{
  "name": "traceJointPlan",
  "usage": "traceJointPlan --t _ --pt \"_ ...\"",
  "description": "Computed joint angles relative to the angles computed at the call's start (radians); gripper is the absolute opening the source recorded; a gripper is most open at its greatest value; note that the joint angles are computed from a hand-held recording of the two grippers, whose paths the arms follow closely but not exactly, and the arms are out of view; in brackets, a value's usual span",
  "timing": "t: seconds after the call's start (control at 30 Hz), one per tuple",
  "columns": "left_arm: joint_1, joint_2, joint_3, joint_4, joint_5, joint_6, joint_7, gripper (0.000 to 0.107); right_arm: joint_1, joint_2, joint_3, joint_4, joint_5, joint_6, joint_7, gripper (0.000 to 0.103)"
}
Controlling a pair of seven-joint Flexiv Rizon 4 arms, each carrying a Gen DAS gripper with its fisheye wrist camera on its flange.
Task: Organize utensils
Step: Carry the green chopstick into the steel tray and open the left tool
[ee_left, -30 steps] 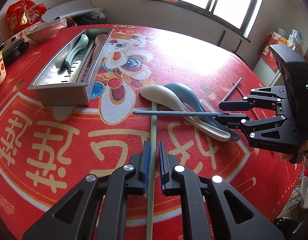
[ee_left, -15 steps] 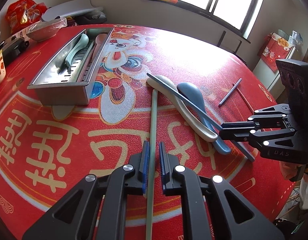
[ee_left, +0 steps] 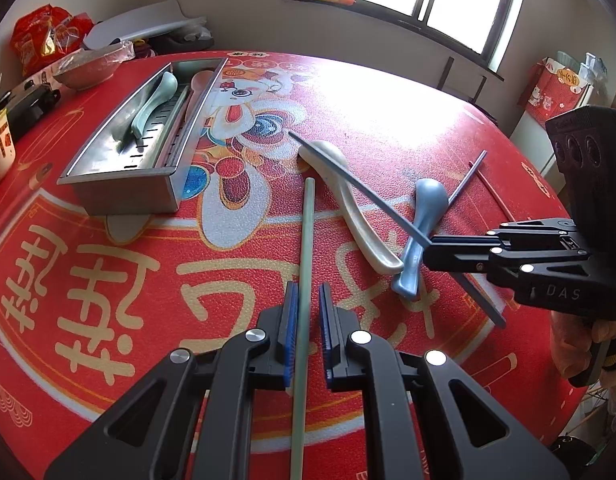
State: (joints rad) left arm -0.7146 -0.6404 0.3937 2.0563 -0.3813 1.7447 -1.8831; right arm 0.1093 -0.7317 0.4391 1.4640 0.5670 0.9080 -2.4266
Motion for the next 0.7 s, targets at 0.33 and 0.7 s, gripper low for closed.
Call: traceJointPlan --t 0.33,0.7 --pt "-0.203 -0.073 0.245 -0.085 0.051 -0.167 -0.072 0.012 -0.138 -0.025 0.102 -0.021 0.307 0.143 -0.090 0.006" --pt "-0.195 -0.070 0.268 -0.118 0.187 -0.209 -0.173 0.006 -0.166 -0.024 0.095 -0.039 0.415 0.083 -0.177 0.006"
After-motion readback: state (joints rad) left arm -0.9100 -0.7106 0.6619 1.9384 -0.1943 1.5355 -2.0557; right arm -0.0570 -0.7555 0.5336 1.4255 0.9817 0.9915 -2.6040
